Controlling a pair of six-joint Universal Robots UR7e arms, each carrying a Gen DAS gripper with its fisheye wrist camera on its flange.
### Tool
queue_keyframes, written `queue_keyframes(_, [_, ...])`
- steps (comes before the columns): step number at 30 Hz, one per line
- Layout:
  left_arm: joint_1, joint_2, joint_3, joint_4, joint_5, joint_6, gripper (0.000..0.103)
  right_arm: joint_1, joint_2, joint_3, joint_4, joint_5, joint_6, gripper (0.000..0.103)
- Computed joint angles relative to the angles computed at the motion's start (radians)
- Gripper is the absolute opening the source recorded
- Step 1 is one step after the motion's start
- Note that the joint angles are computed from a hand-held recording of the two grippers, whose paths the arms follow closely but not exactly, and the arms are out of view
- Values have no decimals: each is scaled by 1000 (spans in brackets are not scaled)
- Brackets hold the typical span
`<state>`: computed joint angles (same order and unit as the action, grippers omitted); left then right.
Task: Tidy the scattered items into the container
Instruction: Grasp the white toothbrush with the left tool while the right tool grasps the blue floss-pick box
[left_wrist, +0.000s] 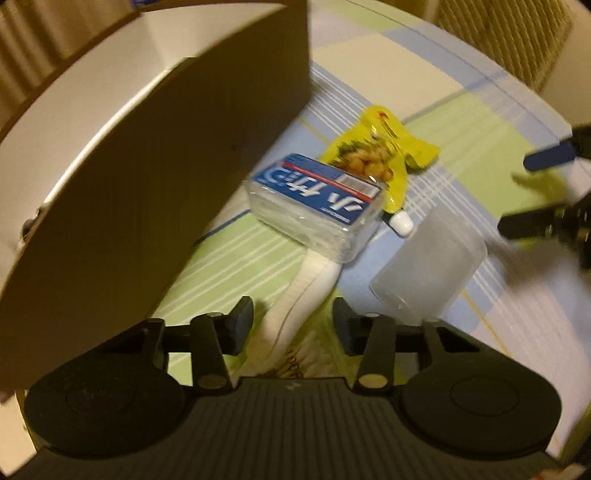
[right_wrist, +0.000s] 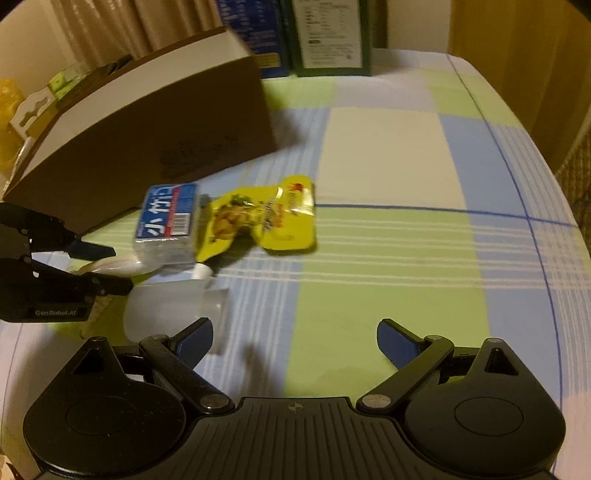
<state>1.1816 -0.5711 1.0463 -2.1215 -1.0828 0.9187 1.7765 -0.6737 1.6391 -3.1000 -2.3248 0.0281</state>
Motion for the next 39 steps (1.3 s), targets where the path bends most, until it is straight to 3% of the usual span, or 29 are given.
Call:
queue_keyframes(5, [3,-4,-4,17,-25,65,17,-5,-5,9,6,-6,25,94])
queue_keyframes(12, [6,-59,35,-39,-31,51,17,-2,13,-20,-5,34,-19,94])
queue_keyframes(16, [13,-103,59,-79,-43,-22,17,3,34,-57,-9,76,-70,94])
queue_keyframes(21, [25,-134,100,-170,17,-107,17,10,70,-122,5,132,-146,93])
queue_keyframes(29, [54,-157,104,-212,96,-254,17,7,178,-307,96,196,-272,79])
queue_keyframes(39, [74,-148,96,-244,152,-364,17,-4,319,-540,239,155,-344,66])
